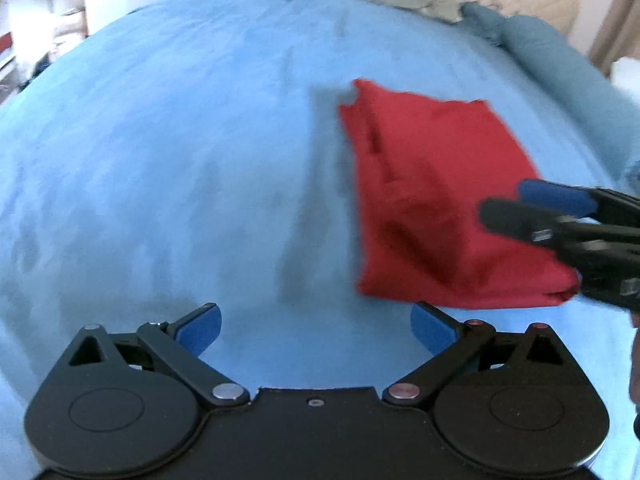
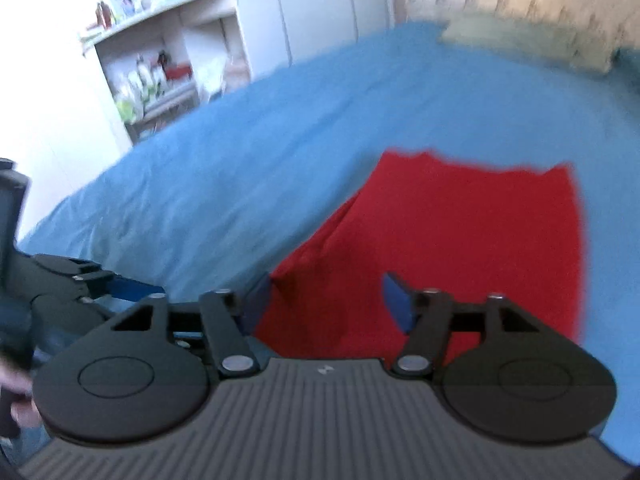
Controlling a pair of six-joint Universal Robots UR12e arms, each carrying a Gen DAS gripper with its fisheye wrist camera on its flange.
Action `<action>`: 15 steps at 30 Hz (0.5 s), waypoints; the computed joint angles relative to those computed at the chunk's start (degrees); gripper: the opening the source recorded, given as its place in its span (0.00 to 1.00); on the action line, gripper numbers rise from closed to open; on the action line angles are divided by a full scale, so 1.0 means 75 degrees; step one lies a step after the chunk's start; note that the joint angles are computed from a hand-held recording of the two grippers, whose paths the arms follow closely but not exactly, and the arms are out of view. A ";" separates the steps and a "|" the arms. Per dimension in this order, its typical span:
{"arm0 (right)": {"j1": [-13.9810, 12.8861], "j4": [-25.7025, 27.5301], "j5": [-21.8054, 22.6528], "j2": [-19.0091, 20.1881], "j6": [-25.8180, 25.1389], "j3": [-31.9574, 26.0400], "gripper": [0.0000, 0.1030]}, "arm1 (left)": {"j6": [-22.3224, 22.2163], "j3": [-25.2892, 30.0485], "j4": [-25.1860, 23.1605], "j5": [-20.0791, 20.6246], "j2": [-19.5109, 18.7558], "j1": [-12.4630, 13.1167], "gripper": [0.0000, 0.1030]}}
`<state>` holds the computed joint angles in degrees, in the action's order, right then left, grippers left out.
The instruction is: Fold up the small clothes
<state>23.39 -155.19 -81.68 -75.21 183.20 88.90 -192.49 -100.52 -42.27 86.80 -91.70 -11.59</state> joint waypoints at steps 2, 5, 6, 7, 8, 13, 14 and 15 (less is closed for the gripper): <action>-0.0140 -0.0475 -0.0105 -0.0324 0.0128 0.0384 0.80 | 0.0036 0.0017 0.0155 -0.0174 0.0014 -0.0045 0.99; -0.0295 -0.0739 -0.0550 -0.0789 0.0085 0.0955 0.80 | 0.0026 0.0068 0.0530 -0.0331 -0.0060 -0.0150 0.99; -0.0322 -0.0685 -0.0694 -0.0920 -0.0044 0.1125 0.80 | 0.0016 0.0148 0.0569 -0.0262 -0.0151 -0.0180 0.99; -0.0317 -0.0594 -0.0891 -0.0995 -0.0173 0.1228 0.80 | -0.0044 0.0229 0.0555 -0.0131 -0.0232 -0.0235 0.98; -0.0297 -0.0487 -0.1096 -0.1047 -0.0320 0.1328 0.80 | -0.0127 0.0284 0.0534 -0.0070 -0.0294 -0.0271 0.97; -0.0218 -0.0206 -0.1744 -0.1062 -0.0640 0.1668 0.74 | -0.0246 0.0334 0.0469 0.0176 -0.0373 -0.0300 0.92; -0.0213 -0.0241 -0.1816 -0.1024 -0.0609 0.1704 0.69 | -0.0228 0.0336 0.0496 0.0293 -0.0387 -0.0315 0.92; -0.0201 -0.0291 -0.1876 -0.0963 -0.0518 0.1705 0.62 | -0.0207 0.0338 0.0522 0.0337 -0.0401 -0.0298 0.92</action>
<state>21.88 -157.37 -95.75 -82.43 179.32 101.69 -194.04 -97.98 -38.36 89.33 -94.71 -13.82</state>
